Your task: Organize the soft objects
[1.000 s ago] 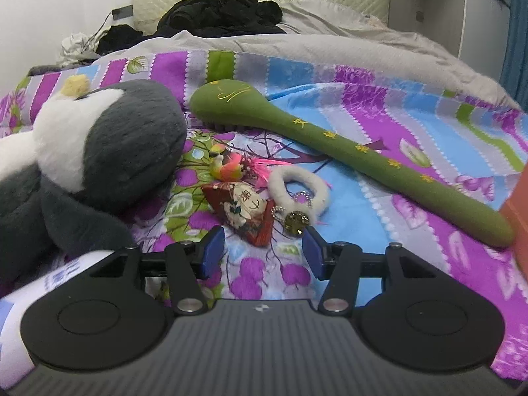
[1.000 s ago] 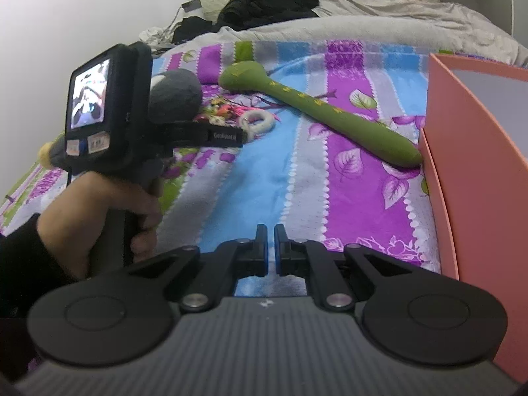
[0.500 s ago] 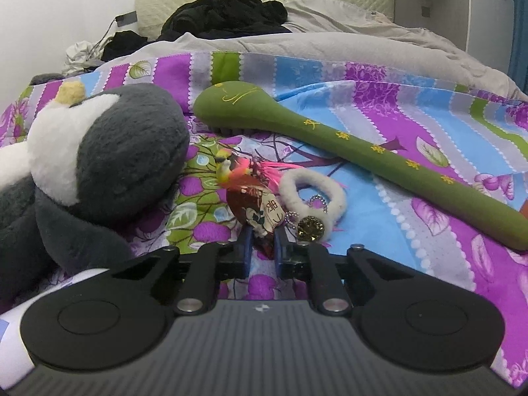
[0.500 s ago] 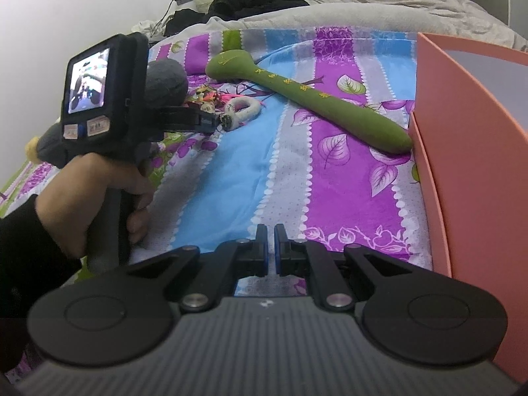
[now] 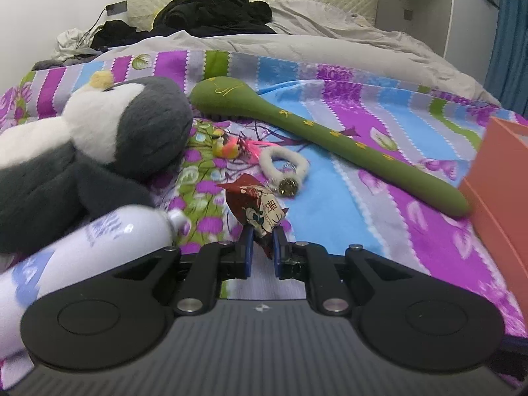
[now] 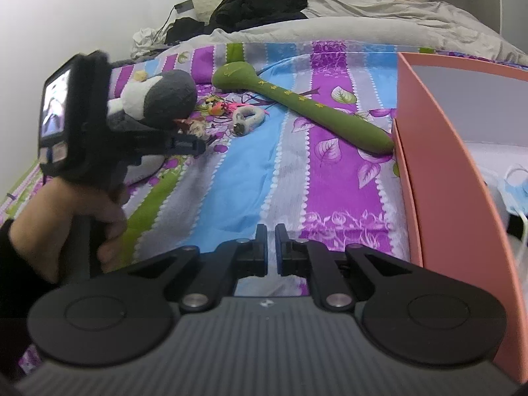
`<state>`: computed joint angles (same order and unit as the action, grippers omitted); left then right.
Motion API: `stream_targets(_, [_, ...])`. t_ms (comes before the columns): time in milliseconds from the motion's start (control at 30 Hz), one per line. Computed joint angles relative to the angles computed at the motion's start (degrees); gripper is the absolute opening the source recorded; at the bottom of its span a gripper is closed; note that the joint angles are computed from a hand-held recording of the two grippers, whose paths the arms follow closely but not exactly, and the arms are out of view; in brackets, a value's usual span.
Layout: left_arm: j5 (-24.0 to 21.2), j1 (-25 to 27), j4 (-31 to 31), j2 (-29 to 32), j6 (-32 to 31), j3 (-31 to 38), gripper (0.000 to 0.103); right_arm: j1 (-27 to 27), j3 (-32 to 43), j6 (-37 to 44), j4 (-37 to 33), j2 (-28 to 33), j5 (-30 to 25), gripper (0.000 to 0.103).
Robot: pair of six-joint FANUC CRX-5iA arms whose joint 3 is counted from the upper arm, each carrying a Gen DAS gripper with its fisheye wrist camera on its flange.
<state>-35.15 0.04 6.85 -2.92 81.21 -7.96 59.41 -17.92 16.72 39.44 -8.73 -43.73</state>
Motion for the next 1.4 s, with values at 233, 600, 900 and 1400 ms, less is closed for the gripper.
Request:
stream_targets(233, [-3.1,2.0,5.6,-8.1,-2.5,-7.1,0.014,3.1,-0.4,-2.6,0.1,-1.4,-3.6,0.014])
stream_targets(600, [-10.4,4.4,9.9,-17.4,-4.4,-14.4,0.015,6.0,0.1,-4.2,-1.3,-0.3,-6.2,0.05])
stream_targets(900, [-13.7,7.2,13.3,-20.0,-4.6,-17.0,0.015,4.7,0.2,-5.1,-2.5,1.9,-3.4,0.052])
stream_targets(1400, [-16.2,7.4,15.1,-22.9,-6.0,-17.2,0.015,5.8,-0.7,-4.9,0.7,0.6,-3.0,0.027])
